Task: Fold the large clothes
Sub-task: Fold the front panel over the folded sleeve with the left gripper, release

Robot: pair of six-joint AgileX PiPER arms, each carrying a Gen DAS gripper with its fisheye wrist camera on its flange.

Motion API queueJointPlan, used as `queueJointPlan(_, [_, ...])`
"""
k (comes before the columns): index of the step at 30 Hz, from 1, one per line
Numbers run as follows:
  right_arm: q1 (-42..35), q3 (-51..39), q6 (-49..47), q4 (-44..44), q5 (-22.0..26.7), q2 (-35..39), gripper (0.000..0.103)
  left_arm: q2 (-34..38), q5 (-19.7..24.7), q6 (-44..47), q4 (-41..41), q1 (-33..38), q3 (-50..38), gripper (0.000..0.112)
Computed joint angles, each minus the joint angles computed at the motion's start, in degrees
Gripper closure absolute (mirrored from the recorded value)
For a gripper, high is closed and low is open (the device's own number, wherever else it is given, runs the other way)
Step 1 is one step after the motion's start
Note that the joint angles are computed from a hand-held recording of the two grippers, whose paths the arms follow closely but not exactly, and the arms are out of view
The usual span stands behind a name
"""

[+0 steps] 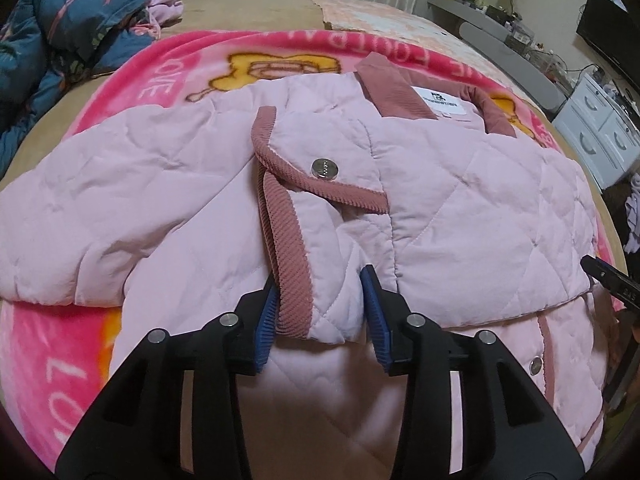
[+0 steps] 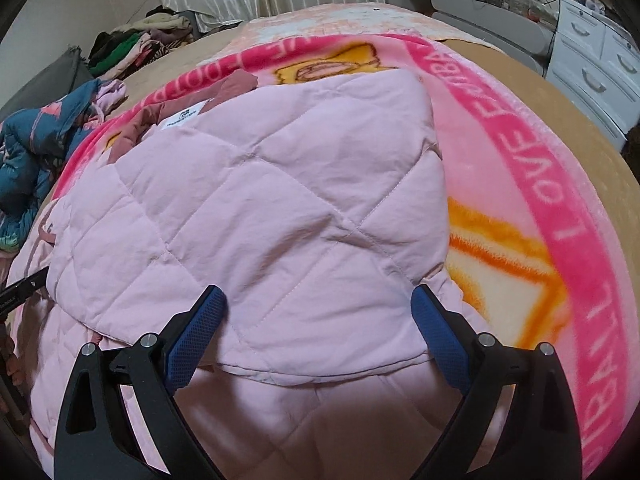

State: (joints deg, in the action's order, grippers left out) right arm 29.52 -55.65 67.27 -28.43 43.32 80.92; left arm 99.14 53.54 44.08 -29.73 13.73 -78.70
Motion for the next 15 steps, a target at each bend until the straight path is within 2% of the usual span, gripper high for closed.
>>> queueJointPlan(3, [0.58,-0.19,1.27,0.08,0.46,-1.64,0.008,-0.99,0.81,-0.53,0.27,0.73,-0.06,0.071])
queueJointPlan(7, [0.96,-0.14,2.19,1.54,-1.28,-4.0,0.005,-2.21,2.67,-1.26,0.27,2.24,-0.36,0.052])
queueJointPlan(9, [2.02,-0.86,3.06,1.0,-0.8,-4.31,0.004,-2.82,4.0,-1.19,-0.33,3.08,-0.64,0.048])
queueJointPlan(12, [4.56,-2.36,5.44,-1.69,0.65,-4.12,0.004,-4.06,4.76,-2.16,-0.87,4.26,-0.56,0.02])
queueJointPlan(15, [7.84,-3.66,9.2,-6.14,3.05,-3.6,0.004,-4.63,8.07,-1.78,-2.91,6.73,-1.37,0.018])
